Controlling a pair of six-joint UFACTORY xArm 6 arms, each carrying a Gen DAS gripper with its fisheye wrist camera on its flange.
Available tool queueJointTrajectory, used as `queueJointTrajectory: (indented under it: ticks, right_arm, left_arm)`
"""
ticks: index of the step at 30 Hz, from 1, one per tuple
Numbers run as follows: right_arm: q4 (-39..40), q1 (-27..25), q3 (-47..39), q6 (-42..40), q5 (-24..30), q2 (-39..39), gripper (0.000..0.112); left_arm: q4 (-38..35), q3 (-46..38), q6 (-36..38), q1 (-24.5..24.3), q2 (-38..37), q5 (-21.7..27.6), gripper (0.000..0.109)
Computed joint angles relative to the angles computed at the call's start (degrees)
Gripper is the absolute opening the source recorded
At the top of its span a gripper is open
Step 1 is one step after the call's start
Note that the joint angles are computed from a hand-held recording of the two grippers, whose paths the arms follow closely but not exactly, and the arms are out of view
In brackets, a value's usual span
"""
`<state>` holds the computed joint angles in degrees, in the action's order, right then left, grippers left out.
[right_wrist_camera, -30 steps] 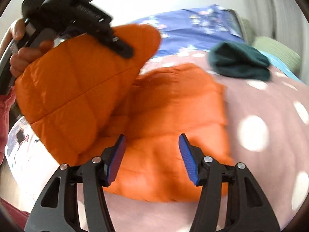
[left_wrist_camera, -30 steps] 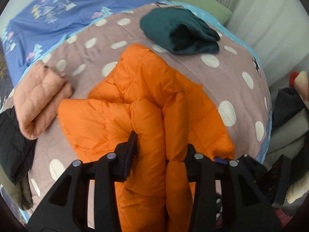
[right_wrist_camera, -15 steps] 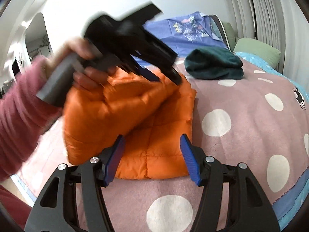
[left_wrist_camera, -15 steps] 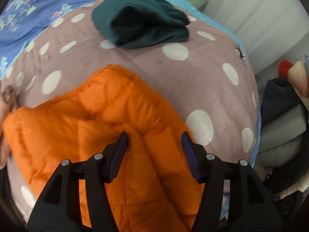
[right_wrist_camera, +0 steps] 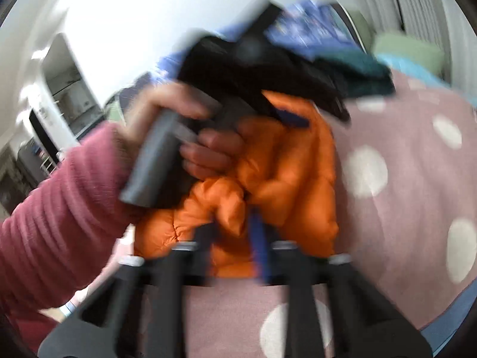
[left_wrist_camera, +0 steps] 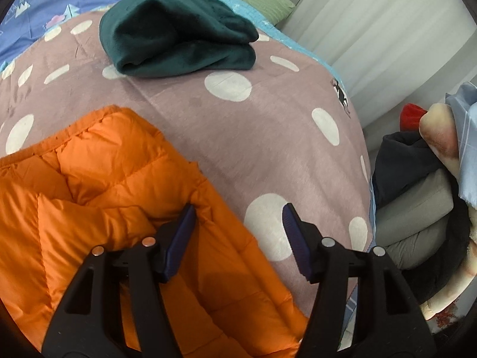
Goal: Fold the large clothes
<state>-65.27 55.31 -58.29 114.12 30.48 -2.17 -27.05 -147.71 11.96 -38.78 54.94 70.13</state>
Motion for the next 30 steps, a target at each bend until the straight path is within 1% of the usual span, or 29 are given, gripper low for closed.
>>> queueJointTrajectory:
  ticks: [1, 2, 4, 6, 7, 8, 9, 11, 13, 15, 16, 17, 18, 19, 21, 22, 23, 24, 25, 26, 28, 30]
  right_arm:
    - [0.13, -0.74, 1.33, 2.37, -1.66, -0.47, 0.005]
    - [-0.04, -0.88, 2.22, 3.88, -1.86, -0.93, 0.004]
    - [0.24, 0.04, 3.73, 6.28, 0.35, -2.0, 0.004]
    - [0.54, 0.35, 4.79, 7.11, 1.25, -2.91, 0.004]
    - [0.74, 0.71, 5.16, 7.5, 1.89, -3.2, 0.004]
    - [0.84, 1.03, 5.36, 7.9, 2.35, -3.29, 0.004]
    - [0.91, 1.24, 5.61, 8.31, 2.71, -3.44, 0.004]
    - [0.35, 1.5, 6.11, 9.69, 2.87, -3.69, 0.004]
    - [-0.02, 1.88, 6.47, 11.05, 3.19, -3.86, 0.004]
    - [0.36, 1.61, 6.61, 10.82, 3.8, -4.12, 0.004]
    - [0.57, 1.55, 6.42, 10.47, 4.18, -4.03, 0.004]
    - [0.95, 2.19, 6.01, 10.21, 4.97, -3.78, 0.004]
    - [1.33, 1.75, 5.5, 9.39, 4.84, -3.28, 0.004]
    - [2.11, 2.17, 5.04, 8.5, 5.68, -3.01, 0.004]
    - [3.9, 2.46, 4.64, 6.68, 6.67, -2.45, 0.004]
    - [5.24, 2.62, 4.53, 5.47, 7.0, -2.21, 0.004]
    - [6.03, 2.83, 4.58, 4.97, 7.43, -2.24, 0.006]
    - [6.67, 3.17, 4.83, 4.85, 8.33, -2.47, 0.006]
    - [6.4, 3.54, 5.39, 5.59, 9.31, -3.08, 0.009]
    - [5.92, 3.77, 5.85, 6.19, 10.0, -3.7, 0.013]
    - [4.82, 4.49, 6.86, 7.44, 12.0, -5.52, 0.021]
    - [1.9, 5.47, 6.91, 9.08, 14.11, -7.15, 0.023]
  left_arm:
    - [-0.02, 4.12, 1.0, -0.2, -2.56, -2.2, 0.061]
    - [-0.2, 5.99, 1.7, -0.21, -3.93, -3.19, 0.06]
    - [-1.2, 12.79, 4.36, 0.06, -9.07, -6.43, 0.058]
    - [-2.43, 23.36, 9.3, 0.69, -17.34, -13.09, 0.058]
    - [-2.24, 27.12, 11.04, 0.96, -20.32, -15.86, 0.058]
    - [-1.03, 32.17, 12.31, 1.38, -24.3, -20.18, 0.058]
    - [-0.04, 35.62, 12.61, 1.94, -27.04, -23.26, 0.058]
    - [1.16, 42.09, 13.58, 3.71, -32.03, -28.56, 0.057]
    - [1.21, 47.46, 16.55, 5.53, -35.54, -32.14, 0.056]
    - [-0.27, 49.19, 19.46, 6.75, -36.31, -31.31, 0.056]
    - [-0.6, 49.41, 20.06, 7.08, -36.07, -30.08, 0.056]
    - [0.81, 49.1, 19.61, 7.14, -35.08, -28.68, 0.056]
    - [3.84, 48.83, 18.1, 6.7, -33.79, -28.81, 0.056]
    - [7.18, 48.5, 16.36, 6.0, -32.28, -30.0, 0.057]
    - [8.41, 46.86, 15.38, 5.15, -29.5, -30.42, 0.057]
    - [8.11, 45.2, 15.09, 4.73, -27.68, -30.0, 0.059]
    - [9.41, 43.26, 14.25, 3.94, -25.38, -29.64, 0.06]
    - [12.59, 42.18, 13.19, 3.0, -23.67, -30.04, 0.061]
    - [16.6, 42.19, 11.62, 1.97, -22.61, -31.49, 0.061]
    - [18.82, 42.06, 10.4, 1.56, -21.96, -32.09, 0.061]
    - [23.82, 40.96, 6.79, 0.66, -20.78, -31.69, 0.061]
    - [27.35, 41.97, 4.91, 0.12, -20.93, -32.61, 0.061]
